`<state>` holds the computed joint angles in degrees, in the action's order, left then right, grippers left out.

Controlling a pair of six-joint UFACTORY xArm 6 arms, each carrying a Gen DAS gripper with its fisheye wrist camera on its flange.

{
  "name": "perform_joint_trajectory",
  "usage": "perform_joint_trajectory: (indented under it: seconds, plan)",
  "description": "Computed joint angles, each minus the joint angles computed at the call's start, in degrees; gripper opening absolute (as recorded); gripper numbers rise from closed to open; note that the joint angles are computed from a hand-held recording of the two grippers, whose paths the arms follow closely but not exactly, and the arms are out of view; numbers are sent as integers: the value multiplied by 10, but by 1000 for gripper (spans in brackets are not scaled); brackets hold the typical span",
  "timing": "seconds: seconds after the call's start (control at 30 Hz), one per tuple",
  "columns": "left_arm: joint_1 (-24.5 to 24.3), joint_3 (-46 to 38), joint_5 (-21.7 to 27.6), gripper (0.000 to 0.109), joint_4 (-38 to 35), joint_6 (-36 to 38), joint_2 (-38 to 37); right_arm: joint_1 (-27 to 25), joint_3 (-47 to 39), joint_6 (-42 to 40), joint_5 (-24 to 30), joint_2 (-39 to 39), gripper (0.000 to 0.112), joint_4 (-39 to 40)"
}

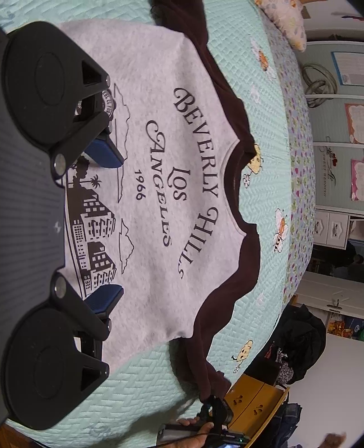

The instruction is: Fold clothes

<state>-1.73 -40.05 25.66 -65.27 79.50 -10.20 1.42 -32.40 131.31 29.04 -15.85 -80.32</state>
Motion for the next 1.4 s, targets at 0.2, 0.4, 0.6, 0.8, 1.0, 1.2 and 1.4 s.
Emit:
perform_joint_trajectory:
  seconds: [0.2,0.4,0.6,0.8,1.0,1.2,1.4]
  plan:
    - [7,3,-1,91,1,-17,-23,48,105,35,84,-175,9,28]
    - [29,11,22,91,20,-35,-48,69,208,-12,109,-289,14,161]
    - [65,12,40,91,31,-24,-63,177,292,54,186,-413,16,256]
    - [98,-2,49,91,36,-33,-51,358,195,144,474,-318,24,282]
    - [128,-24,43,91,22,-22,-31,454,99,179,586,-202,26,273]
    - [166,-79,-6,94,-5,4,17,514,-2,170,400,-46,33,102]
    - [234,-184,-50,95,47,-97,113,462,-148,285,123,139,39,-91]
